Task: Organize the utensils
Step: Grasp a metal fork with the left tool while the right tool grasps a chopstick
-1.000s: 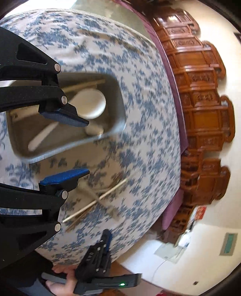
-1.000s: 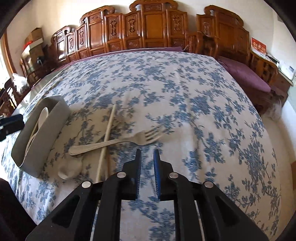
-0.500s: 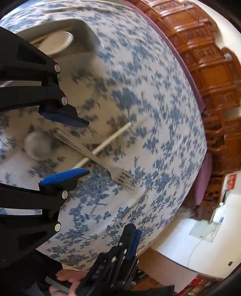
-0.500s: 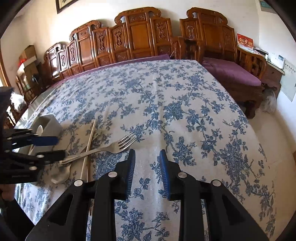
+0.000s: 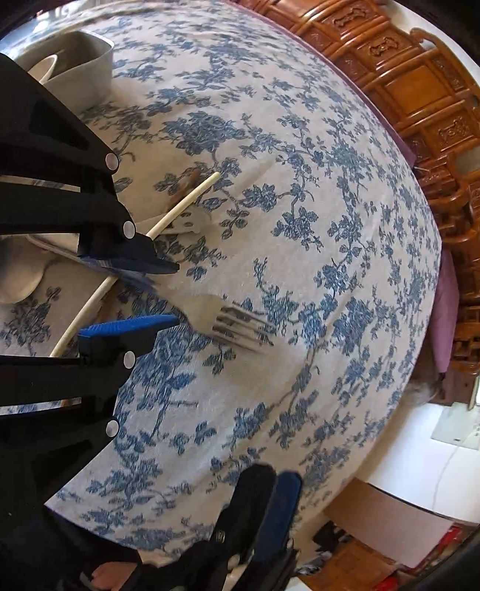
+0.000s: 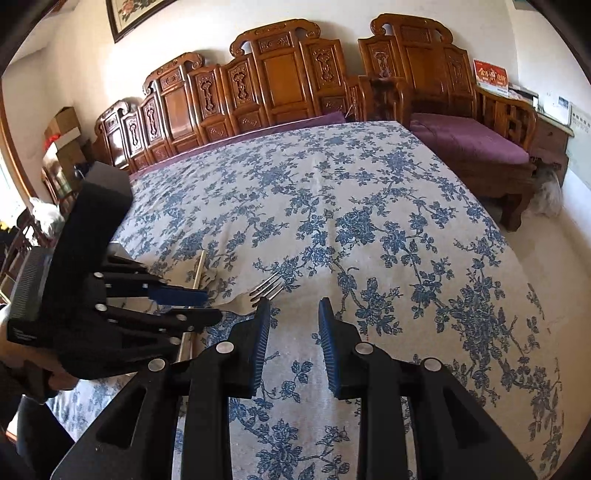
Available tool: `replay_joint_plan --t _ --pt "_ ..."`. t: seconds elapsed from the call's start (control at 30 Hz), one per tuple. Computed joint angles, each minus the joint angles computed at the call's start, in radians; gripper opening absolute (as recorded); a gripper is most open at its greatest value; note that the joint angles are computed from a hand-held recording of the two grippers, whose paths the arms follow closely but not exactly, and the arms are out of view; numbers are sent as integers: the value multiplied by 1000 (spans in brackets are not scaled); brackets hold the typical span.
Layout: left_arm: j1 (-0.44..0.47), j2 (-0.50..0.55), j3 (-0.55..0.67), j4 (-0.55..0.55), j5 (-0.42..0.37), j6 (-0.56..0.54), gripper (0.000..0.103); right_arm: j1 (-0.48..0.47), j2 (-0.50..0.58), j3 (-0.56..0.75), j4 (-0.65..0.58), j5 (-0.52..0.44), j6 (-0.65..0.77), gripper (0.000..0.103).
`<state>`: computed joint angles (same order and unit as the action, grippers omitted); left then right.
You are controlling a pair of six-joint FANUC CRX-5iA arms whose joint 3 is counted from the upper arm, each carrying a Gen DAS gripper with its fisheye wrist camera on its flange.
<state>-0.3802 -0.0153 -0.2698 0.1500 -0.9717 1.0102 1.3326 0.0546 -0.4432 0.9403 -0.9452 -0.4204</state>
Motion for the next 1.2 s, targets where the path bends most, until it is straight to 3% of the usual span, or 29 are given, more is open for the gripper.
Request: replay_joint_plan --t 0.27,0.47,0.53,0.8,1.2 --pt "4 31 21 -17 -15 -2 21 -6 -9 -14 18 19 -30 29" --pt "-2 22 7 -7 -11 -20 6 -10 -9 -15 22 26 -34 29" --pt "7 10 -13 25 0 -24 6 -11 -9 -16 22 30 -42 29" --pt "65 -83 -103 135 36 -40 6 -20 -1 -10 21 61 -62 29" --pt "198 -284 -211 263 60 -113 6 -41 91 94 -51 128 74 29"
